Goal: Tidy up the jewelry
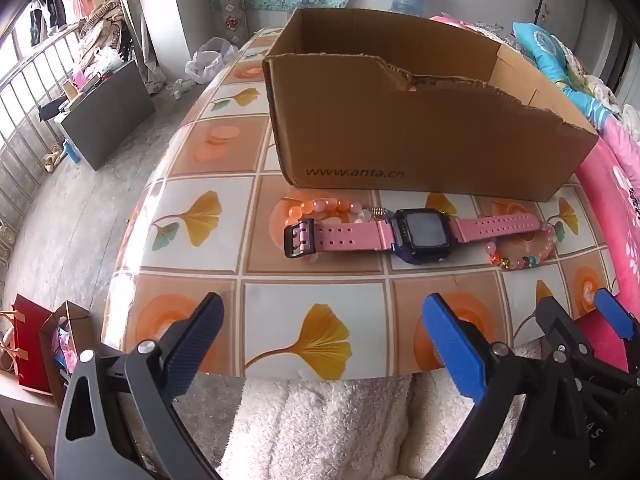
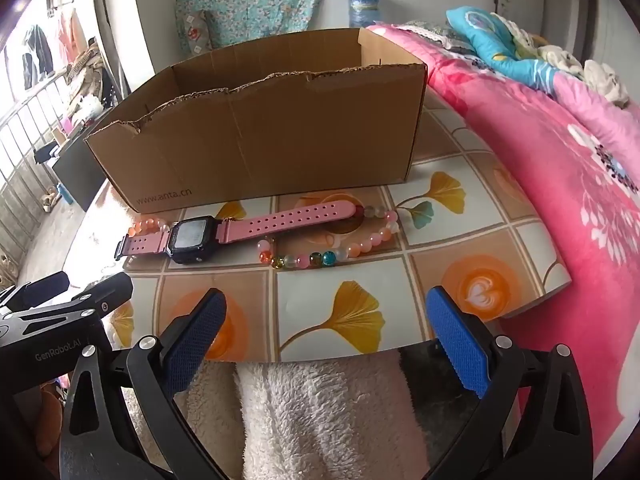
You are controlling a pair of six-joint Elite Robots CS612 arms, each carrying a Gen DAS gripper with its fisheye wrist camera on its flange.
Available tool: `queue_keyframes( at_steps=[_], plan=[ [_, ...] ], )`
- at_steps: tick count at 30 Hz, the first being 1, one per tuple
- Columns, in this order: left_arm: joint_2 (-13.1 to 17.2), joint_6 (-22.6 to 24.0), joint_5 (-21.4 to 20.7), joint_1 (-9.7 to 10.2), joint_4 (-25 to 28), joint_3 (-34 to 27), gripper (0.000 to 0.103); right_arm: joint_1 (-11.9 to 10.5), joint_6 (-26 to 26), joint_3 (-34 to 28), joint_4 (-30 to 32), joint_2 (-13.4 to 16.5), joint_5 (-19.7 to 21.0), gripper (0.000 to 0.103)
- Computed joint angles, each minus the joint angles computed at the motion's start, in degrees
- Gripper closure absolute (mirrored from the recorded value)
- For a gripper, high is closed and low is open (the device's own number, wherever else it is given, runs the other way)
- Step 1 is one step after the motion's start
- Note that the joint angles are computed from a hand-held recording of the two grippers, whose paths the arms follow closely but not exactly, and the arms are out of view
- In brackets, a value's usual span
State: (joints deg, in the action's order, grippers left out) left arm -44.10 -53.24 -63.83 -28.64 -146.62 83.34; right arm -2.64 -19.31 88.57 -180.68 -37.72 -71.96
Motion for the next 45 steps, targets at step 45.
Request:
queue_keyframes(
  at_steps=[45],
  plan=[
    [0.0,0.3,-0.5,0.16,-0.6,0.3,0.005,0.1,-0.3,0.1,0.5,-0.3,0.0,0.007]
  ],
)
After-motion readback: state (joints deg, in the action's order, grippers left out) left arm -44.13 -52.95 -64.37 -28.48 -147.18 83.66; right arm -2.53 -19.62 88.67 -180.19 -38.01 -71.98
